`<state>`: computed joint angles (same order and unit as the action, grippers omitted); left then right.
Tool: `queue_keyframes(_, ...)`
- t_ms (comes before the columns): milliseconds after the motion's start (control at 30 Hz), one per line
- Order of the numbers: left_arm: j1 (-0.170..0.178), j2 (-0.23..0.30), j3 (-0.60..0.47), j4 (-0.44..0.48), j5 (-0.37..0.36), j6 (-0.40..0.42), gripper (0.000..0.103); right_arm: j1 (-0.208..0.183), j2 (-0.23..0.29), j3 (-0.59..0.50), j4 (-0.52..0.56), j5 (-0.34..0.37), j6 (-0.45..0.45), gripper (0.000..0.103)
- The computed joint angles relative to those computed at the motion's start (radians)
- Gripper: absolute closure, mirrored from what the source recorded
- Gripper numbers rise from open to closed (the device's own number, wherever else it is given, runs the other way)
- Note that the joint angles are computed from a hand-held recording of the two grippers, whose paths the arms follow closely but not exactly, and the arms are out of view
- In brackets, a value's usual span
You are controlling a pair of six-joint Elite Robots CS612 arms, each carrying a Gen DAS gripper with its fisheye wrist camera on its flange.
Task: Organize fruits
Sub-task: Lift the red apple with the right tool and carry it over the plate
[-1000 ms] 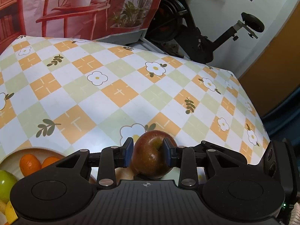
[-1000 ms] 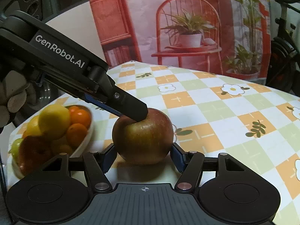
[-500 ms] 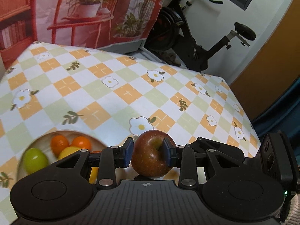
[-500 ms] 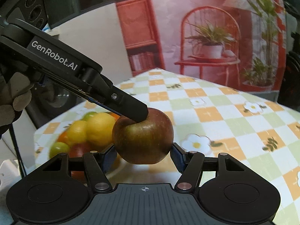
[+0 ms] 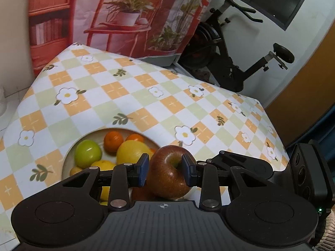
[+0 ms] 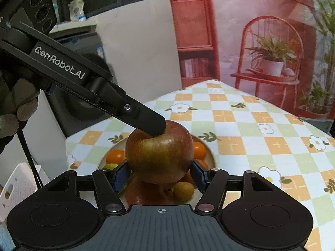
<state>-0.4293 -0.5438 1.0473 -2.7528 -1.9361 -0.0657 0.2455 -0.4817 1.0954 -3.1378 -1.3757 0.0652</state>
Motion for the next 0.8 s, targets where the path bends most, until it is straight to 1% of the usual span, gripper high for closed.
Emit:
queue_keyframes(267, 0.007, 0.0, 0.001, -0.007, 0.015, -0.028, 0.067, 0.007, 0.022, -0.046, 0.031, 0.011, -0.007, 0.045)
queue_keyframes(467, 0.011, 0.001, 0.006, -0.006, 0.026, -0.044, 0.067, 0.004, 0.04, -0.077, 0.053, 0.051, 0.018, 0.044)
queue_keyframes(567, 0.015, 0.005, 0.005, -0.016, 0.026, -0.062, 0.067, 0.007, 0.049, -0.081, 0.033, 0.04, 0.01, 0.044)
queue_keyframes(733, 0.017, 0.007, -0.001, -0.011, 0.041, -0.067, 0.066, 0.012, 0.058, -0.095, 0.03, 0.023, -0.018, 0.042)
queue_keyframes(767, 0.017, 0.008, -0.002, -0.012, 0.046, -0.07, 0.066, 0.013, 0.061, -0.1, 0.034, 0.021, -0.021, 0.04)
queue_keyframes(800, 0.017, 0.009, -0.002, -0.013, 0.049, -0.073, 0.066, 0.014, 0.063, -0.106, 0.039, 0.016, -0.024, 0.04)
